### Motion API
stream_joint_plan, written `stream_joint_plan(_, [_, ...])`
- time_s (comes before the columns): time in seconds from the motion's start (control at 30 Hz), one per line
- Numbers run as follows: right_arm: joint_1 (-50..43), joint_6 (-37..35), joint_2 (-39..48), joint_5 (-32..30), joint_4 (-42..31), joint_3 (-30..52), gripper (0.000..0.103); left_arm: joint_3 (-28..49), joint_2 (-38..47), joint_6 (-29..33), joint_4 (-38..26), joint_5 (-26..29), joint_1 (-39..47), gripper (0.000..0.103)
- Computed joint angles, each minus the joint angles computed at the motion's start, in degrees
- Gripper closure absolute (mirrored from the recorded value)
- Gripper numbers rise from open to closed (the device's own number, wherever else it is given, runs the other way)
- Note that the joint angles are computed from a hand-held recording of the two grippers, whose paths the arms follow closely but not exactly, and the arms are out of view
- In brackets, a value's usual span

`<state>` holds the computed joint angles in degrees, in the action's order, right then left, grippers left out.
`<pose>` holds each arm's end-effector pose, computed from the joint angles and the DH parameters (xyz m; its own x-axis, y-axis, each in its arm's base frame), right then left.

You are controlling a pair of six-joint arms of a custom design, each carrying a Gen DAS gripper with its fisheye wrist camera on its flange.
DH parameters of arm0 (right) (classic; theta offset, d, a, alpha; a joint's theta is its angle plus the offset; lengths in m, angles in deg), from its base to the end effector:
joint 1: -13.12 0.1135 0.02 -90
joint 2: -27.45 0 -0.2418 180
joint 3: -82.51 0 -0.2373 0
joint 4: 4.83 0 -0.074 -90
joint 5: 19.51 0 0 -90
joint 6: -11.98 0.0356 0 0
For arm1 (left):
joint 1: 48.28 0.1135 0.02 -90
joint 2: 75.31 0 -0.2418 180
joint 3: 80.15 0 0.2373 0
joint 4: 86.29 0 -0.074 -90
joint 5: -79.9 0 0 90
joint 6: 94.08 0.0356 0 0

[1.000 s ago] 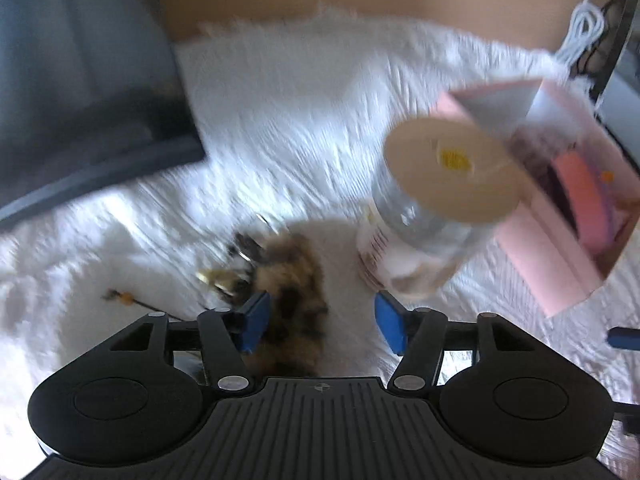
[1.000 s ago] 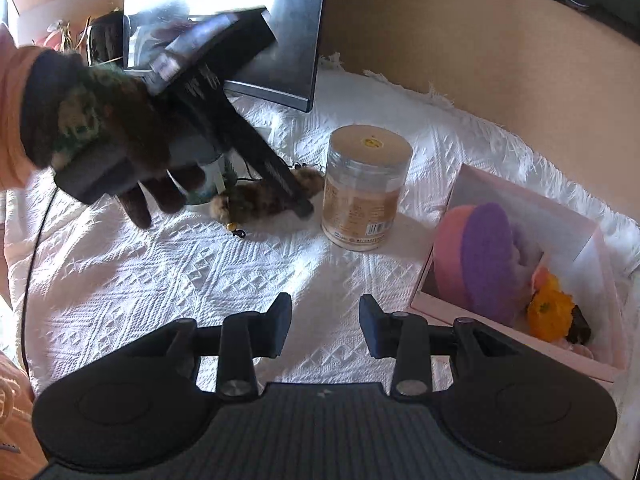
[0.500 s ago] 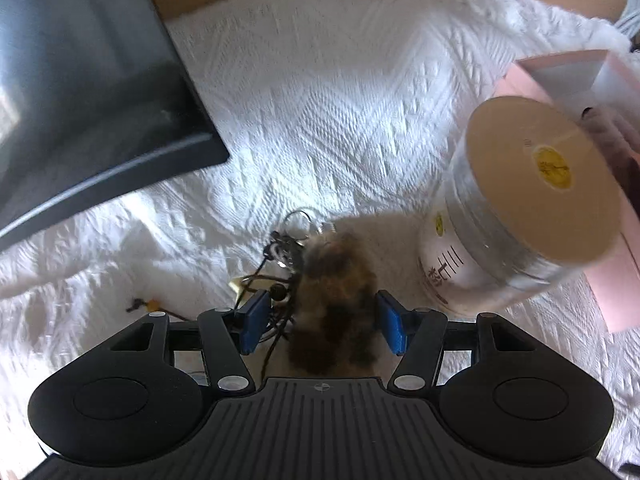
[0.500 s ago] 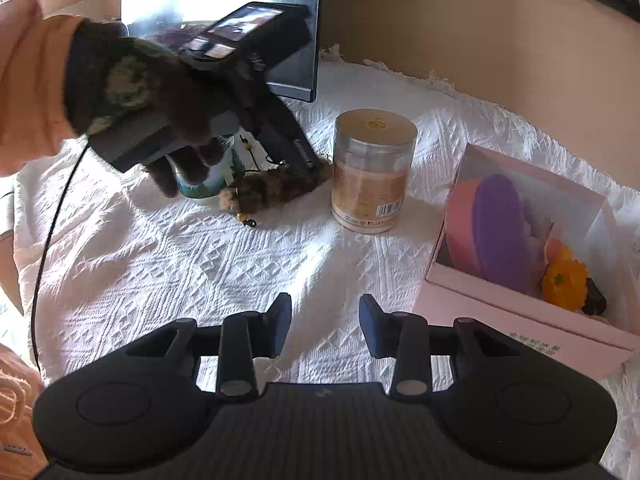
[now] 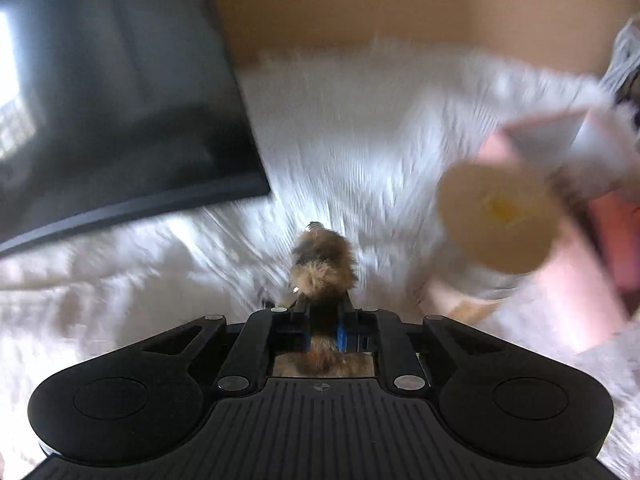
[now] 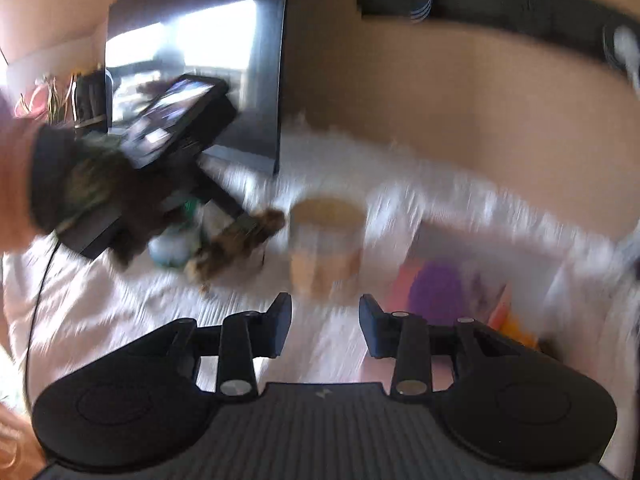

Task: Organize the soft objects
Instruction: 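Lift the pompom keychain and carry it toward the pink box with the left gripper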

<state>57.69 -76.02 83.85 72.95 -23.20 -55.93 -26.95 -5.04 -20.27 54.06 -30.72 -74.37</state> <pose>0.1487 0.1444 0.1941 -0.4135 -0.3584 -0.8370 -0.6615 0.7499 0.0057 0.2068 -0.0873 0.1817 -0.7874 0.0950 -0.6091 0.0193 0.9914 0.1297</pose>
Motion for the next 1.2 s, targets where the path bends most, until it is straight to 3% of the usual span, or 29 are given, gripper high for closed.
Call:
stream_joint_plan(0.1, [-0.2,-3.7,2.8,1.3,2.9,3.5,0.066,-1.3,-13.4,-2.6,-5.5,-0.2,-0.6,0.089])
stream_joint_plan(0.23, [2.7,-4.8,11.8,1.4,6.2,9.1,0.066,-0.5,-24.3,-4.4,-11.0,-1.2,0.3,0.089])
stream_joint_plan(0.4, [8.0,-4.8,27.9,1.6,11.7,16.6,0.067,0.0,-30.6,-6.5,-14.1,0.6,1.5,0.089])
stream_joint_plan(0.53, [10.6,-7.7,40.7,2.8,13.7,24.1,0.068,-1.3,-34.4,-5.1,-13.9,5.4,5.7,0.089])
stream_joint_plan(0.77, [9.8,-4.5,58.8,0.9,10.1,39.1,0.072,-2.7,-36.5,-4.5,-12.8,9.7,9.0,0.089])
stream_joint_plan(0.93, [9.4,-5.1,63.9,0.6,9.7,42.7,0.074,-3.7,-36.9,-5.5,-13.7,9.1,8.4,0.089])
stream_joint_plan(1.03, [8.9,-5.1,64.2,-1.5,6.0,45.0,0.1,-4.1,-36.5,-6.4,-14.1,8.6,8.6,0.089])
stream_joint_plan(1.2, [8.6,-4.3,54.8,0.3,4.2,41.8,0.1,-2.1,-34.8,-7.3,-15.4,2.6,6.1,0.089])
